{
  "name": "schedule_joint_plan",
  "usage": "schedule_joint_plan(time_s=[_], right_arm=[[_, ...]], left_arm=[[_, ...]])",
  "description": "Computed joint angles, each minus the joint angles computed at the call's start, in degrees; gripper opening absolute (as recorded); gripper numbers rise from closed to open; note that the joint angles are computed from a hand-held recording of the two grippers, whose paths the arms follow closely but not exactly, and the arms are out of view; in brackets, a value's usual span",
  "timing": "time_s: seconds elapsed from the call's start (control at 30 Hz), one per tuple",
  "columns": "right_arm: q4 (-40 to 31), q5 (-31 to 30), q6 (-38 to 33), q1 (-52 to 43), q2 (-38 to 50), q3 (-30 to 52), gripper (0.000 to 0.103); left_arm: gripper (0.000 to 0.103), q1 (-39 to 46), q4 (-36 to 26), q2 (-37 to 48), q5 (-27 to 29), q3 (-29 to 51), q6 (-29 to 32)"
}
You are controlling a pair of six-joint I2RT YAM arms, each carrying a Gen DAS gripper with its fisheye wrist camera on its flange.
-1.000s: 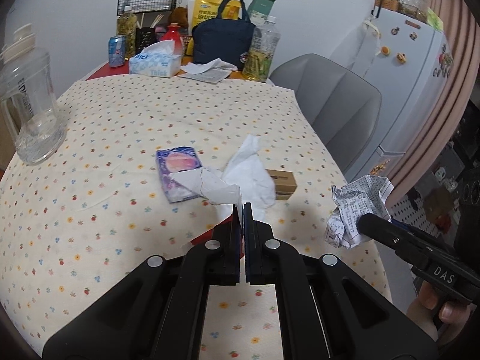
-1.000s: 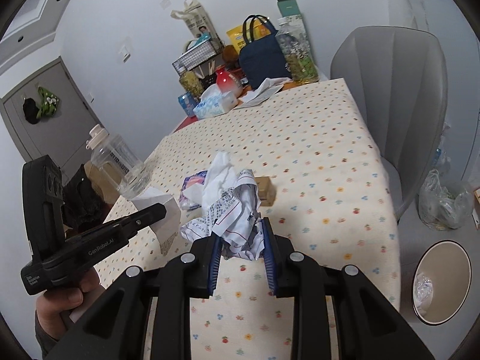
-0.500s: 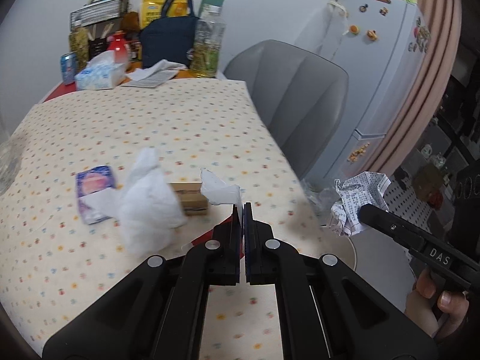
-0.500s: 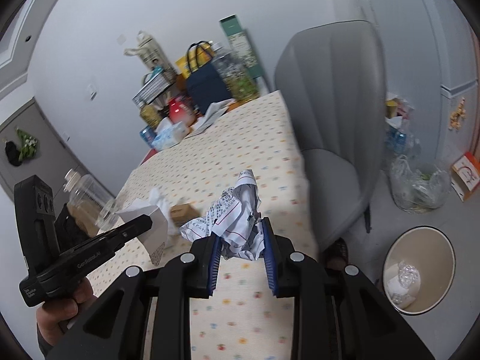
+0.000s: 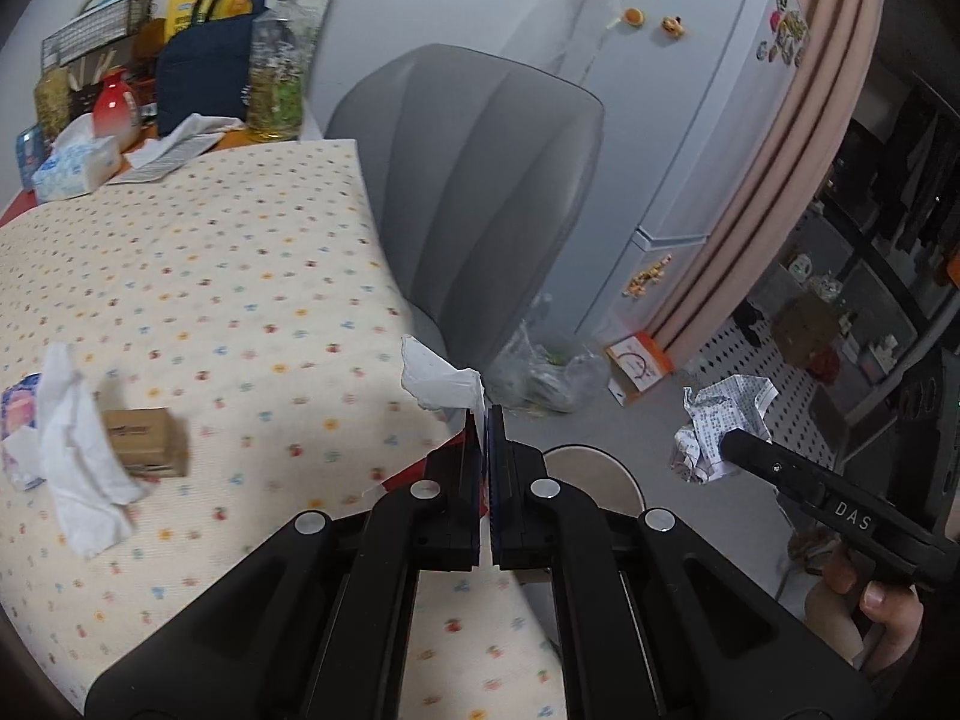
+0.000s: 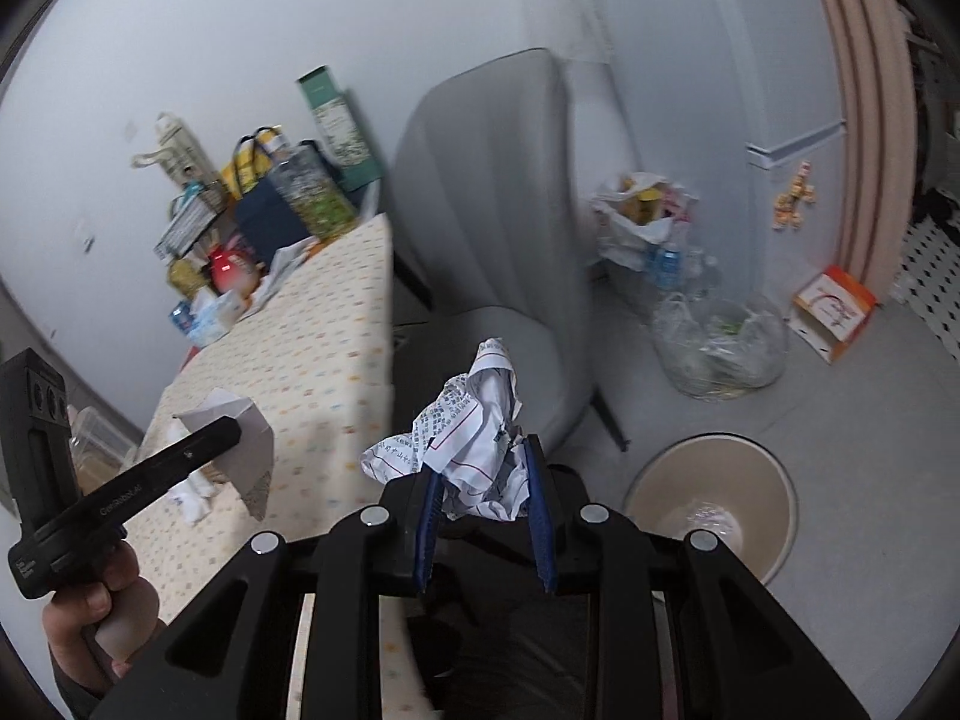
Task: Collect trash
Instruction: 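Carry the receipt and tissue scrap in both tools over the beige bin, then open the right tool to drop the receipt while the left tool releases the tissue scrap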
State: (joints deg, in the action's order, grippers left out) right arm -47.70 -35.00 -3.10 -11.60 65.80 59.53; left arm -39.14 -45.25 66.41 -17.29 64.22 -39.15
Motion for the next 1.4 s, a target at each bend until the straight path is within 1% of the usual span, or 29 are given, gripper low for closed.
schedule_joint_plan(time_s=[0.13, 0.4, 0.73, 0.87, 0.9, 0.93, 0.97, 1.03, 1.17, 1.27, 1.4], right_arm=[[-0.2, -1.5, -3.6, -6.0, 2.9, -0.3, 0.026], [1.9, -2.8, -7.6, -12.5, 9.1, -1.3, 0.026], [6.3, -4.1, -8.5, -15.6, 17.9, -1.7, 0.026], [8.6, -4.2, -7.8, -16.0, 20.7, -1.9, 0.029], [9.5, -4.2, -7.5, -15.9, 21.6, -1.9, 0.030], [10.3, -4.3, -7.1, -15.6, 22.0, -2.1, 0.036], [11.5, -4.1, -6.8, -15.2, 22.6, -2.4, 0.045], [13.2, -2.5, -5.6, -14.9, 24.1, -2.5, 0.055], [14.3, -2.1, -5.3, -15.7, 24.9, -2.7, 0.063], [13.8, -2.5, -6.5, -17.0, 24.5, -2.9, 0.069], [11.9, -3.5, -8.4, -20.0, 24.0, -2.4, 0.071]], left_arm=[[0.003, -1.6, 1.8, 5.9, 0.9, 2.9, 0.0], [0.003, -4.4, 3.3, 16.1, 1.4, 8.9, -0.3], [0.003, -5.5, 2.7, 24.6, 2.2, 13.9, -0.3], [0.003, -5.4, 2.4, 27.1, 2.6, 15.4, -0.2], [0.003, -5.4, 2.4, 27.5, 2.7, 15.6, -0.3], [0.003, -5.3, 2.3, 28.2, 2.8, 16.0, -0.3], [0.003, -5.4, 2.1, 28.8, 2.9, 16.4, -0.4], [0.003, -5.6, 2.1, 29.6, 3.0, 16.9, -0.4], [0.003, -6.0, 1.3, 31.1, 3.0, 18.2, -0.8], [0.003, -6.3, 1.4, 32.4, 3.4, 19.2, -0.9], [0.003, -7.1, 1.3, 35.5, 4.6, 22.2, 0.0]])
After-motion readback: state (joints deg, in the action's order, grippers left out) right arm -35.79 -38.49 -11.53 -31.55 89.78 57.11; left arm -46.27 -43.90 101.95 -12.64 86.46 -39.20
